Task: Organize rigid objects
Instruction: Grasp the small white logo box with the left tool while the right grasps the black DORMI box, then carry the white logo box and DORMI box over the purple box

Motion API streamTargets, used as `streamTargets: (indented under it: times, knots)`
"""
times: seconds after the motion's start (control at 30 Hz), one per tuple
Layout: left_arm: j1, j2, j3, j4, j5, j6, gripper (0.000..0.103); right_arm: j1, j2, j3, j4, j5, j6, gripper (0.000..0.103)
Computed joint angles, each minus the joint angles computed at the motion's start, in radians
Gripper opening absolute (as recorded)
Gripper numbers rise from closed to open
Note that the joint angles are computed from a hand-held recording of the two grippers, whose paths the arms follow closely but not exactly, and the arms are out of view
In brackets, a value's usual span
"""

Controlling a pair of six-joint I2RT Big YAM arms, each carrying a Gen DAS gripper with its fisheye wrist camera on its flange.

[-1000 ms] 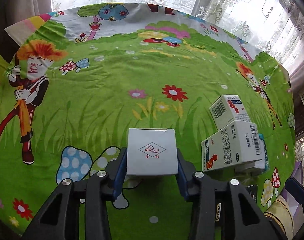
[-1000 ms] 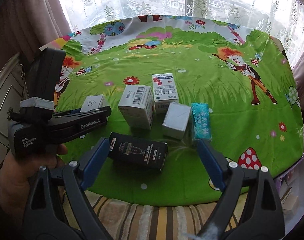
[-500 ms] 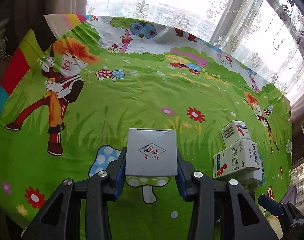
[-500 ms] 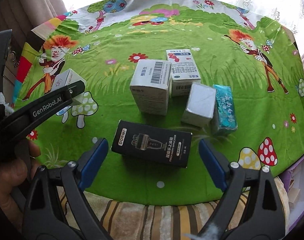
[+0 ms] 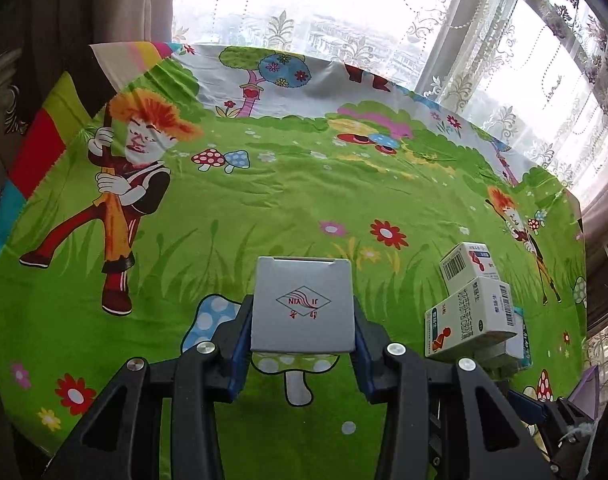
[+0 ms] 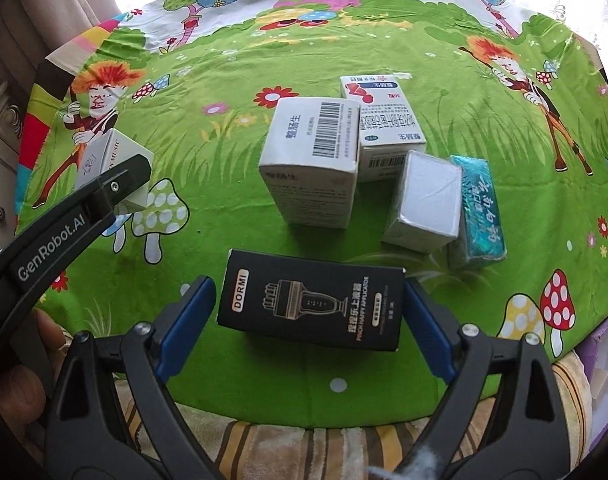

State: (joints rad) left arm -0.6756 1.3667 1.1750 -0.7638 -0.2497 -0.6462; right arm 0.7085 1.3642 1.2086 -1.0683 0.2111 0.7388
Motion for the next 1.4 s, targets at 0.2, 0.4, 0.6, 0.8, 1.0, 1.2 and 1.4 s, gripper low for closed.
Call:
streamTargets:
  times: [0.2, 0.4, 0.6, 0.8, 1.0, 1.2, 1.4]
  knots:
    - [-0.012, -0.011, -0.005, 0.005, -0.007, -0.004, 0.043, 0.005, -0.023, -0.016, 0.013, 0.005, -0.013, 0.089]
    - [-0.041, -0.036, -0.010, 0.018, -0.037, -0.016, 0.043, 0.023, -0.111, -0.067, 0.054, 0.045, -0.023, 0.089]
    - [-0.090, -0.055, -0.003, 0.015, -0.062, -0.033, 0.043, 0.043, -0.235, -0.124, 0.074, 0.124, -0.041, 0.089]
    - [-0.180, -0.055, 0.025, 0.002, -0.102, -0.019, 0.043, 0.041, -0.344, -0.170, 0.081, 0.161, -0.044, 0.089]
    - [-0.265, -0.060, 0.050, 0.001, -0.120, -0.016, 0.043, 0.041, -0.424, -0.207, 0.061, 0.203, -0.050, 0.089]
    - [-0.326, -0.057, 0.074, -0.009, -0.141, -0.031, 0.043, 0.017, -0.514, -0.249, 0.035, 0.208, -0.038, 0.089]
    - [-0.380, -0.032, 0.107, -0.027, -0.136, -0.020, 0.043, -0.024, -0.618, -0.294, 0.018, 0.205, -0.043, 0.089]
